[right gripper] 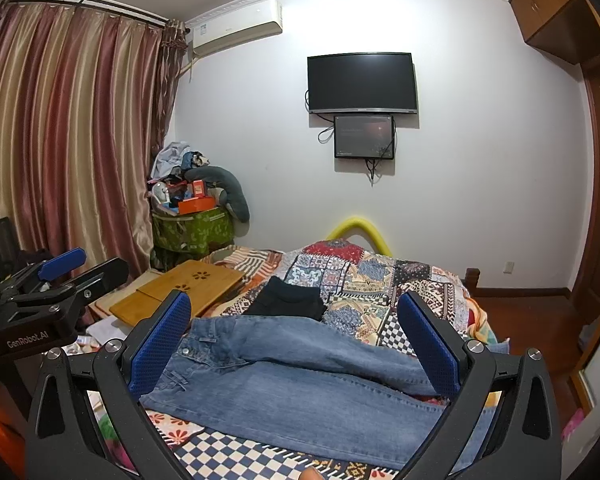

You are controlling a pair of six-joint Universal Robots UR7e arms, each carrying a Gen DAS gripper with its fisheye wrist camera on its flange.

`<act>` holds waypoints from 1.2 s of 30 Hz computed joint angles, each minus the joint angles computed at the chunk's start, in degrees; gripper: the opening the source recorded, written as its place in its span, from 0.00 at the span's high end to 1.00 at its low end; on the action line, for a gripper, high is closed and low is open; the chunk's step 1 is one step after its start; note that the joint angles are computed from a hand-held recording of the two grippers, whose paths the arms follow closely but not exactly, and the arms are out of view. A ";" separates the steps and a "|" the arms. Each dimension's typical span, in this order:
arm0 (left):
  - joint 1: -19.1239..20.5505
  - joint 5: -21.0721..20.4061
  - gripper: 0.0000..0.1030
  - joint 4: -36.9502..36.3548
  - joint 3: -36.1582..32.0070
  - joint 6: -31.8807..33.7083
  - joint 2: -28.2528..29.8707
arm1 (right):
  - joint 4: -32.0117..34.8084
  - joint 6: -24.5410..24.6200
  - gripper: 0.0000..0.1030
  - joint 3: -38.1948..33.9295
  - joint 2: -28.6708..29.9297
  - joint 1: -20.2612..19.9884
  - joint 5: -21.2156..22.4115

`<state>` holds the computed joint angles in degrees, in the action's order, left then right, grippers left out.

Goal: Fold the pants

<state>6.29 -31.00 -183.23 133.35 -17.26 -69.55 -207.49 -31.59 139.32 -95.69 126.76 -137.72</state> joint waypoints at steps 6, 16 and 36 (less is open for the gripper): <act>0.91 -0.52 0.00 0.33 -0.72 -0.01 0.52 | 0.42 0.34 0.00 0.12 -0.08 -0.78 0.48; 6.84 -3.08 0.00 -2.55 -5.03 6.87 5.24 | 0.85 -0.29 0.00 -0.55 -0.11 -6.62 4.20; 35.23 -5.00 0.00 14.71 -31.69 16.75 22.00 | 15.44 -6.76 0.01 -11.68 5.39 -32.80 18.69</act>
